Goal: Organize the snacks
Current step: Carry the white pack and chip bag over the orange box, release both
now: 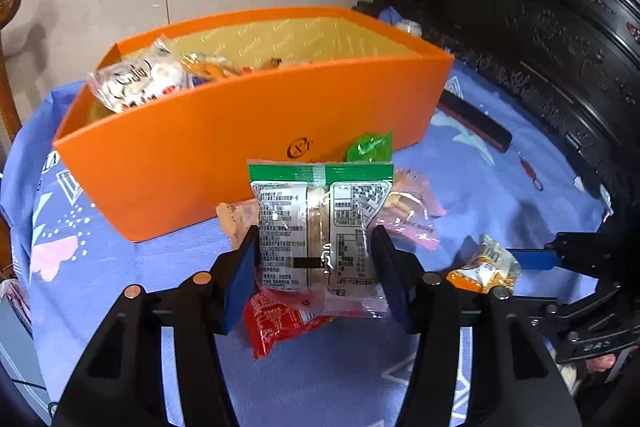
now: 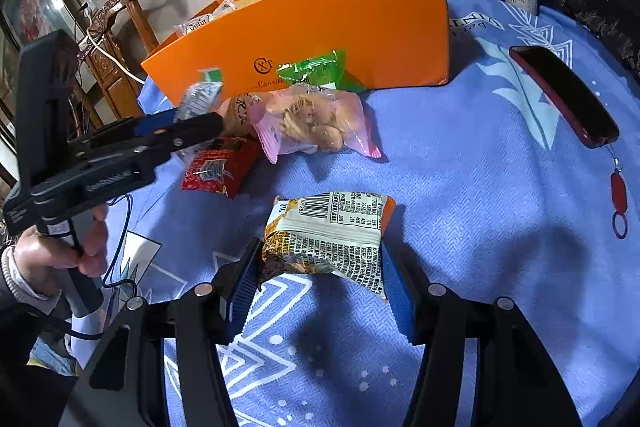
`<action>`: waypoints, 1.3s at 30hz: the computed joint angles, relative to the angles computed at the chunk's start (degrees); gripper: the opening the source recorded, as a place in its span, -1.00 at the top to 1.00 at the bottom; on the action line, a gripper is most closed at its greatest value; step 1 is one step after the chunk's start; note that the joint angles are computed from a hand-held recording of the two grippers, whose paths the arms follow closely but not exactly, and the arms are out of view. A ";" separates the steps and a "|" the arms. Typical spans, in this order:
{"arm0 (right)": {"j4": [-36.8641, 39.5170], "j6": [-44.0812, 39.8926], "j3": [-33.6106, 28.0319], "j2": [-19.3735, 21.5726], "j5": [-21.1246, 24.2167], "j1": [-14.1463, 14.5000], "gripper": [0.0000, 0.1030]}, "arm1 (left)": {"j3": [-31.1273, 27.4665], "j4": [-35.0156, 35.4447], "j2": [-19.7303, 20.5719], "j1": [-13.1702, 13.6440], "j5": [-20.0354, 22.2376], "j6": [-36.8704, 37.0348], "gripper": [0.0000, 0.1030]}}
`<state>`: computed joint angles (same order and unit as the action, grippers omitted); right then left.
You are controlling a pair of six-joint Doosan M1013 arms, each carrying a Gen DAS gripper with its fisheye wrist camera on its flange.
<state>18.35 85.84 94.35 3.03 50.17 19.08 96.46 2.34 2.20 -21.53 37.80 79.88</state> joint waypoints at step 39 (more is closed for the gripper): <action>1.94 -9.06 -27.98 11.12 -6.49 -0.95 -0.33 | -24.28 10.74 6.54 4.58 7.36 -10.73 -0.88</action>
